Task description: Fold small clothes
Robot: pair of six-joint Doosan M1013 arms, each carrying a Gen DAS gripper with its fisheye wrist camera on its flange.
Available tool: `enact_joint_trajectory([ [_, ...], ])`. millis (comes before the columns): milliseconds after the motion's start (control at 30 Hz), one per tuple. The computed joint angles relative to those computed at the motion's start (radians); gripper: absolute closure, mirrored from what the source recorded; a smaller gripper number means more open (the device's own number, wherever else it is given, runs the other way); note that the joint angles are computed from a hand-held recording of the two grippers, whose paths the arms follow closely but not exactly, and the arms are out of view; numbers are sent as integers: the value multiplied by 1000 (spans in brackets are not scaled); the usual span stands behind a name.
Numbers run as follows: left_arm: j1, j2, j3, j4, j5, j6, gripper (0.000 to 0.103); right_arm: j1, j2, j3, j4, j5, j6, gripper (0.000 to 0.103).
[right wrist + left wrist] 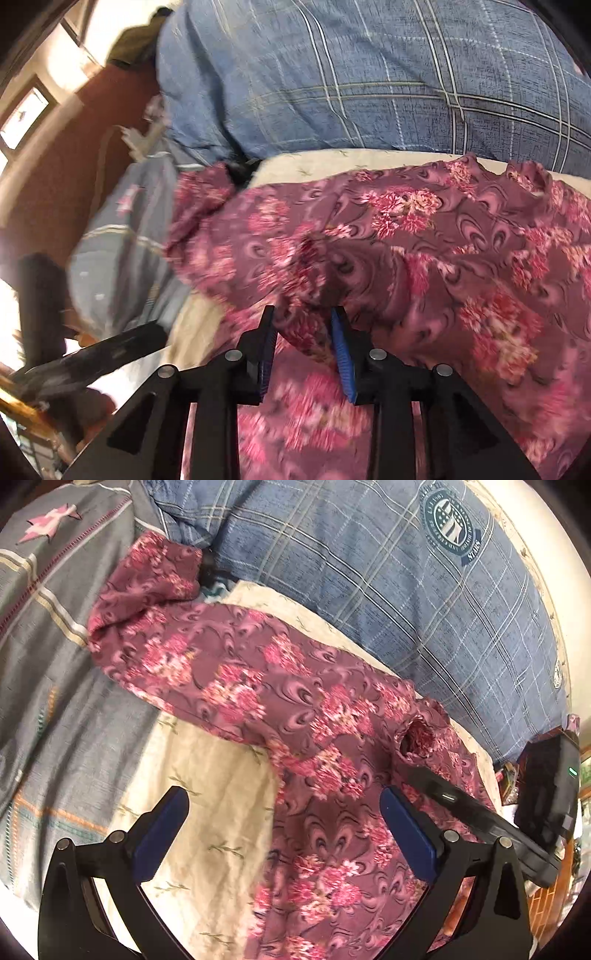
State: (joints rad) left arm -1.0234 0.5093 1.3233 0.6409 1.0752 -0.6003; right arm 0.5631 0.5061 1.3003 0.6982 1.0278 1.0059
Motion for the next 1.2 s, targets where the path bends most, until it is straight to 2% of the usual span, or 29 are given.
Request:
enact_joint_trajectory([
  [33, 3, 6, -8, -3, -17, 9, 0, -17, -19, 19, 35, 7, -25, 71],
  [100, 9, 24, -32, -11, -58, 35, 0, -69, -64, 61, 107, -11, -69, 58],
  [167, 18, 51, -70, -24, -110, 74, 0, -114, -99, 92, 131, -43, -67, 50],
  [267, 37, 107, -153, -78, -150, 170, 0, -186, -135, 128, 116, -80, -14, 50],
  [367, 57, 164, -237, -138, -134, 243, 0, -260, -151, 165, 122, -80, 65, 50],
  [433, 72, 191, -271, -153, -114, 231, 1, -305, -156, 196, 169, -66, 105, 50],
  [467, 73, 198, -282, -134, -91, 212, 12, -327, -157, 214, 195, -60, 122, 50],
  [500, 70, 207, -301, -99, -46, 195, 52, -344, -155, 227, 215, -54, 136, 50],
  [533, 73, 210, -311, -82, -25, 197, 76, -362, -152, 242, 243, -44, 144, 50],
  [567, 80, 198, -294, -86, -54, 171, 97, -371, -147, 250, 267, -36, 147, 50],
  [633, 78, 167, -240, -23, -100, 40, 97, -388, -129, 266, 360, -15, 143, 49],
  [667, 73, 160, -236, 3, -77, 13, 97, -392, -120, 271, 406, -8, 137, 46],
  [700, 69, 158, -238, 17, -60, 8, 97, -401, -108, 272, 457, 7, 131, 42],
  [800, 60, 155, -248, 23, 4, 21, 97, -406, -63, 266, 613, 46, 128, 39],
  [900, 56, 143, -230, 19, -4, 13, 97, -401, -34, 264, 708, 18, 160, 40],
  [933, 58, 142, -226, 16, -12, 5, 97, -399, -22, 259, 732, 4, 179, 54],
  [967, 58, 138, -217, 15, -23, -4, 97, -401, -23, 253, 721, -6, 193, 97],
  [1000, 58, 136, -212, 15, -26, -4, 97, -401, -26, 247, 711, -20, 179, 99],
  [1100, 66, 154, -228, -25, -25, 53, 94, -397, -70, 265, 706, -135, 36, 100],
  [1133, 74, 171, -245, -74, -4, 93, 94, -392, -75, 258, 638, -161, 51, 100],
  [1200, 83, 185, -250, -142, -9, 126, 92, -384, -50, 225, 444, -136, 190, 99],
])
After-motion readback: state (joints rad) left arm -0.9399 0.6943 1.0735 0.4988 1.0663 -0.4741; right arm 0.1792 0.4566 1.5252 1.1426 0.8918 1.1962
